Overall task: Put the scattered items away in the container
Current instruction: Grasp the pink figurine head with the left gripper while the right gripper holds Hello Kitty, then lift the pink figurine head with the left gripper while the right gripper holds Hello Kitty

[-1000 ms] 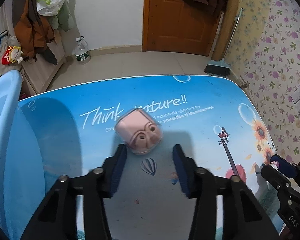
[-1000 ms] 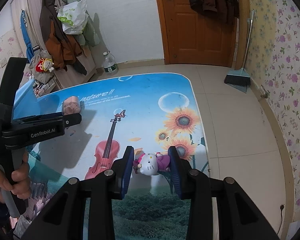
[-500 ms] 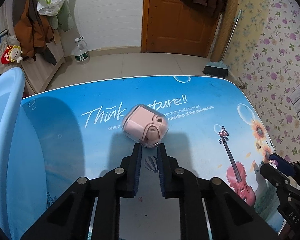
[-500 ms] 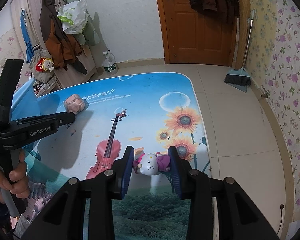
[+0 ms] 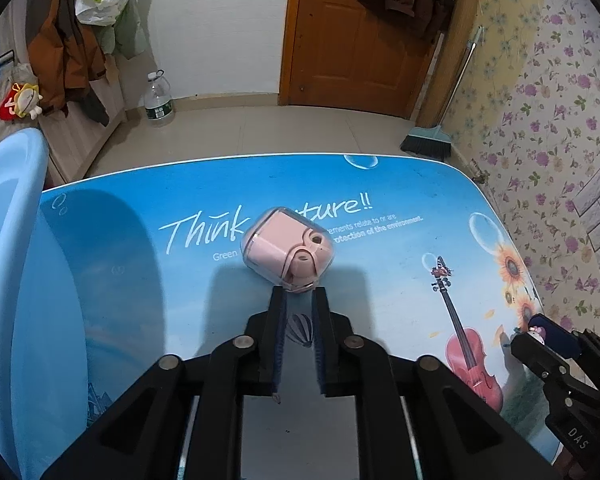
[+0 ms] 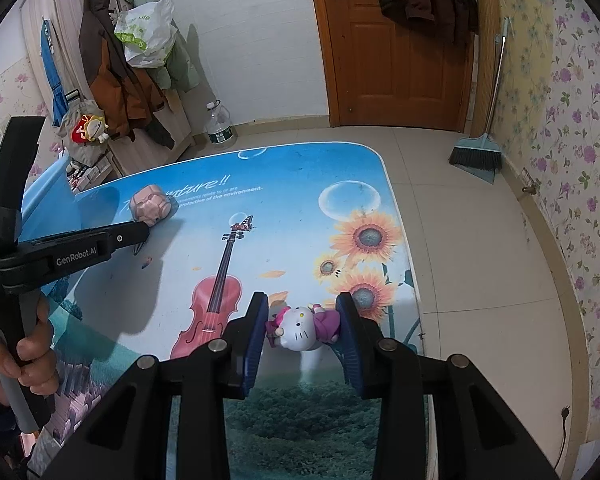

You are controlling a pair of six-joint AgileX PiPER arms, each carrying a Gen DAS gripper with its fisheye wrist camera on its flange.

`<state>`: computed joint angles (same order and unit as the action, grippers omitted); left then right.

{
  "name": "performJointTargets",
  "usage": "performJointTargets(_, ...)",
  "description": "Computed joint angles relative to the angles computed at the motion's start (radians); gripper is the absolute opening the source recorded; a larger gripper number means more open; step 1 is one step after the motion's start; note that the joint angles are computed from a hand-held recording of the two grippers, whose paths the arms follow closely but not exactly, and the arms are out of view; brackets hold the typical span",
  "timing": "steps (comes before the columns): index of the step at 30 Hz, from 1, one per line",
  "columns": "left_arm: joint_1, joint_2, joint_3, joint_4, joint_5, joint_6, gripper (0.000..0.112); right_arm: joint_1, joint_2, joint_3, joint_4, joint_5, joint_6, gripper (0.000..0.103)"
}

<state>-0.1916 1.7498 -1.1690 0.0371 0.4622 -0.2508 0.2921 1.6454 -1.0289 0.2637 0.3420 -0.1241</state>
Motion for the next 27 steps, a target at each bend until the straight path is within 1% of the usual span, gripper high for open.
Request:
performJointTargets(1, -0.002, 0.001, -0.004, 0.007, 0.001, -0.007, 0.026, -0.001, 0.0, 0.002, 0.005, -0.001, -0.005, 0.036)
performJointTargets(2, -0.003, 0.001, -0.002, 0.009, -0.005, -0.008, 0.031, -0.002, -0.001, 0.003, 0.01, -0.001, -0.009, 0.036)
performJointTargets(4, -0.008, 0.001, -0.007, 0.03, -0.012, -0.02, 0.032, -0.004, -0.001, 0.006, 0.019, -0.001, -0.018, 0.036)
performJointTargets(6, -0.016, 0.006, -0.02, 0.065, -0.013, -0.05, 0.037, -0.004, -0.001, 0.006, 0.019, -0.001, -0.019, 0.036)
performJointTargets(16, -0.019, 0.053, -0.081, 0.11, 0.01, -0.076, 0.04, 0.002, -0.011, 0.021, 0.023, -0.008, -0.015, 0.036)
performJointTargets(21, -0.016, 0.066, -0.096, 0.11, 0.011, -0.069, 0.049, -0.005, -0.014, 0.02, 0.04, -0.001, -0.035, 0.036)
performJointTargets(27, -0.022, 0.09, -0.132, 0.118, 0.024, -0.099, 0.051, -0.012, -0.016, 0.018, 0.058, 0.007, -0.057, 0.036)
